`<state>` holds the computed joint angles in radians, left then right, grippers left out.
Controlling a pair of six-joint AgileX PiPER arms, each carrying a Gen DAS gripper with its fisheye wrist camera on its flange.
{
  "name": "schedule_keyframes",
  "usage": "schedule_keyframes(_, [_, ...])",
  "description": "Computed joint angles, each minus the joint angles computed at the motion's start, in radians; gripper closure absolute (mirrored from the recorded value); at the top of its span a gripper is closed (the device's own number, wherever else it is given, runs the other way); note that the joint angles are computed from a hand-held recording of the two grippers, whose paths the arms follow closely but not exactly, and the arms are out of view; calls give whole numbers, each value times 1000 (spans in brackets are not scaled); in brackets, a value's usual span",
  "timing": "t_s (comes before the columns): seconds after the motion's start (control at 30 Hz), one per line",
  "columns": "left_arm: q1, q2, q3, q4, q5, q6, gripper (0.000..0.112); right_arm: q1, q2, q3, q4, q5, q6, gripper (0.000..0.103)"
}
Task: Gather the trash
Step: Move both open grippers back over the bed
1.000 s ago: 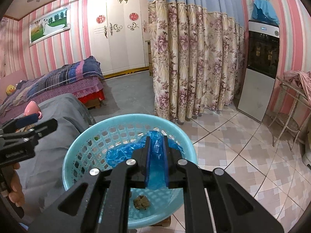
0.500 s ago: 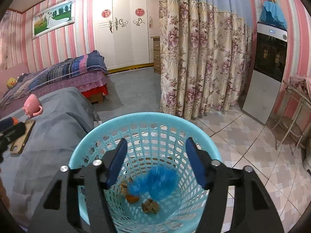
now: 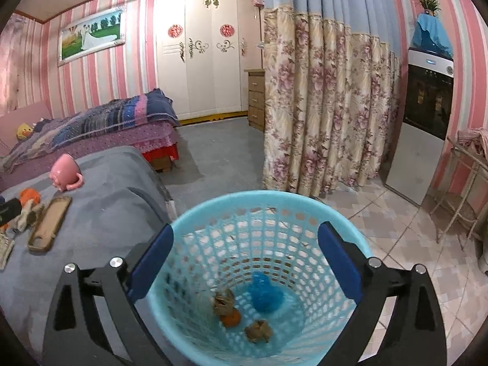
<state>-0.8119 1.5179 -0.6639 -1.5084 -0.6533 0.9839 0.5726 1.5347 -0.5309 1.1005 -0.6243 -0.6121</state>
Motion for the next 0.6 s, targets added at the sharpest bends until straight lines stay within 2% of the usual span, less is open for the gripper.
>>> schedule_keyframes(0.1, [24, -72, 65, -17, -17, 10, 15, 27, 8, -29, 24, 14, -8, 7])
schedule_keyframes(0.23, [95, -171, 149, -41, -1, 33, 15, 116, 34, -98, 118, -4, -74, 7])
schedule_keyframes(0.47, [304, -318, 274, 6, 103, 90, 15, 262, 107, -225, 232, -49, -174, 6])
schedule_keyframes(0.6, [476, -384, 331, 91, 216, 102, 15, 327, 169, -317, 290, -63, -216, 5])
